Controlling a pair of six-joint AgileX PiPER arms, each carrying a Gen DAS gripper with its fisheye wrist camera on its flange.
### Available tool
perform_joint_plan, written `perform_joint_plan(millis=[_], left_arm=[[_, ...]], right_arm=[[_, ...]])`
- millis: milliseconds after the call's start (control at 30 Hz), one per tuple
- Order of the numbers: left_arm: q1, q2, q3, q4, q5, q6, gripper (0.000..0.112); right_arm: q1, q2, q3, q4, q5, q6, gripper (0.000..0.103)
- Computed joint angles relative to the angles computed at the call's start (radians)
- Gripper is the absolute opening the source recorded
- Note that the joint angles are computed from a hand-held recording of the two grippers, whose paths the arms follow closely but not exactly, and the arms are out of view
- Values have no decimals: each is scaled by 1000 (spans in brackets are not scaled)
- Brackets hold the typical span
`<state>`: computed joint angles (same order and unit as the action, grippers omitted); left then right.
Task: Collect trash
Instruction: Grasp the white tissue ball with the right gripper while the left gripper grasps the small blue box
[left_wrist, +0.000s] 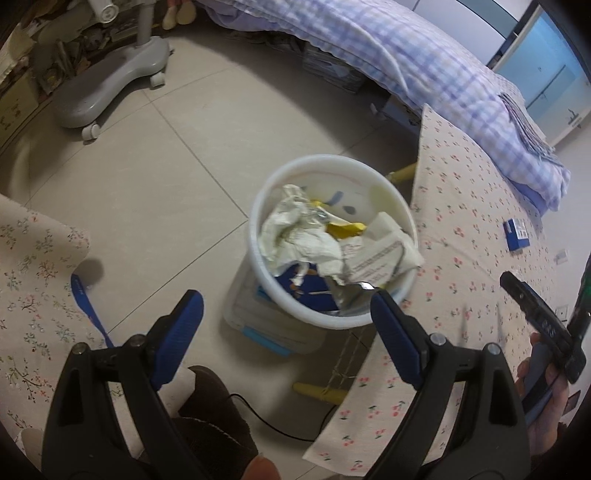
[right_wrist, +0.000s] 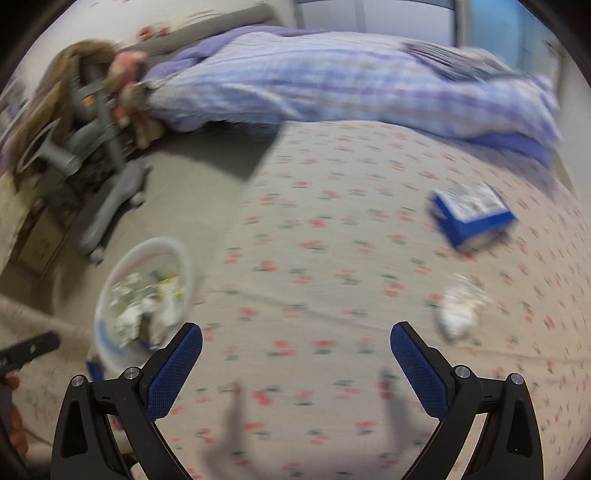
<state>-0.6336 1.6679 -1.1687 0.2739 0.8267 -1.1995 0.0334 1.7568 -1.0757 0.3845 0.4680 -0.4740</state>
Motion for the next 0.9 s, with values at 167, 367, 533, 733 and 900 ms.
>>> perform_joint_plan(millis=[167, 367, 533, 733, 900], left_arm=[[-23, 49, -69, -12, 18, 14, 92], [-49, 96, -138, -10, 43, 16, 92], [-78, 144, -211, 15, 90, 17, 92], [-106, 220, -333, 39, 153, 36, 92], [-153, 326, -507, 69, 214, 43, 92]], right_arm=[[-103, 47, -42, -87, 4, 158, 103], [-160, 122, -112, -189, 21, 280, 90], [-167, 154, -141, -229, 19, 306, 68], [-174, 144, -150, -182, 40, 238, 27], [-234, 131, -174, -75, 82, 116, 26]])
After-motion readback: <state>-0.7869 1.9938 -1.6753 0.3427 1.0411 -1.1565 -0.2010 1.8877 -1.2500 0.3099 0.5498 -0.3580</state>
